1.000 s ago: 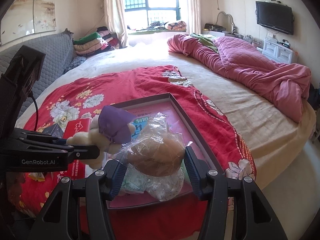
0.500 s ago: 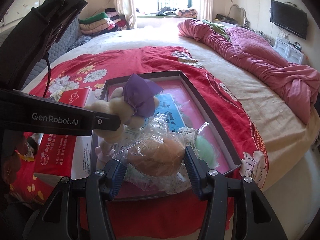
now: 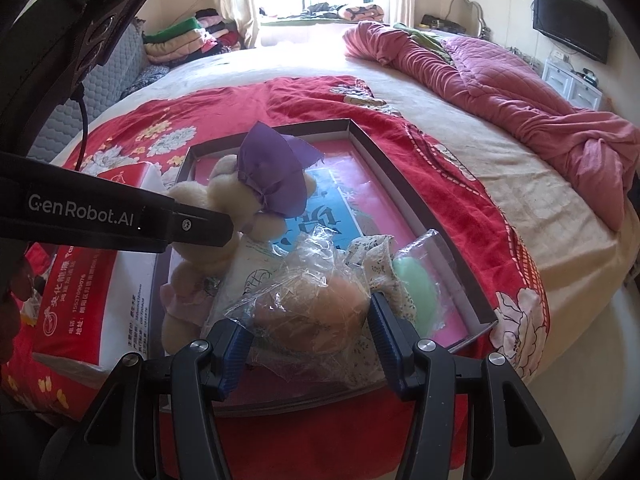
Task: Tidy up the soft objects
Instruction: 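Lower the bunny and bagged bun into the tray and open both tools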
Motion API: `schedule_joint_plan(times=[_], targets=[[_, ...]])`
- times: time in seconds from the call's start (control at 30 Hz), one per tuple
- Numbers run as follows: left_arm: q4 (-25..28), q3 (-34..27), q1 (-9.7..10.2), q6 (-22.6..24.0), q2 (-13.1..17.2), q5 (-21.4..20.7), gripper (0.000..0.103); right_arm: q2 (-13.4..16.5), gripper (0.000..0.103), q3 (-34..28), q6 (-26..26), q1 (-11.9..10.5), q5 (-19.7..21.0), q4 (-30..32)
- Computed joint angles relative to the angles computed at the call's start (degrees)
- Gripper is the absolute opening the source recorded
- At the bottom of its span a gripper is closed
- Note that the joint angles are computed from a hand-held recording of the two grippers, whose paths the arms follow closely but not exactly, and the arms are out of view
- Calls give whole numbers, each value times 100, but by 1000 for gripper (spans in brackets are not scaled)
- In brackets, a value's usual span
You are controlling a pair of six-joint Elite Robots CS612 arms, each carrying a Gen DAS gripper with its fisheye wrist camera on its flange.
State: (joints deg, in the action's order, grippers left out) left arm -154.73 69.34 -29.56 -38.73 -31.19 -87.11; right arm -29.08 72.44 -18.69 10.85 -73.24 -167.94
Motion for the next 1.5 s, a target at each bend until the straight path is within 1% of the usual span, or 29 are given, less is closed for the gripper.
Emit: schedule_joint_plan(times=[0.17, 0.3, 0.37, 0.43, 0.57, 0.97, 1.13, 1.2, 1.37, 1.47, 1.5], targets=[[38, -48, 9, -17, 25, -25, 32, 6, 59, -3, 73, 1, -6, -63], [121, -104, 1, 11, 41, 2, 32, -6, 66, 18, 44, 11, -76, -112], [165, -128, -4, 33, 48, 17, 33, -15, 67, 38, 16, 14, -98, -150], [218, -161, 0, 20, 61, 1, 34, -20, 68, 50, -8, 18, -137, -191], [392, -219, -21, 58, 77, 109, 42, -47, 70, 103, -22, 11, -87, -308], [261, -103, 5, -48, 34, 23, 43, -64, 71, 118, -26, 15, -118, -341], [50, 30, 16, -134, -34, 28, 44, -79, 71, 139, -84, 25, -114, -303], [-10, 88, 16, -148, -69, 49, 49, -86, 71, 157, -107, 26, -83, -300], [-193, 246, 17, -216, -163, 96, 53, -110, 71, 191, -99, 29, -57, -288], [-277, 347, -8, -178, -231, 204, 61, -137, 77, 235, -58, 21, -57, -387], [-282, 374, -18, -166, -252, 255, 63, -146, 77, 248, -18, 8, -1, -418]])
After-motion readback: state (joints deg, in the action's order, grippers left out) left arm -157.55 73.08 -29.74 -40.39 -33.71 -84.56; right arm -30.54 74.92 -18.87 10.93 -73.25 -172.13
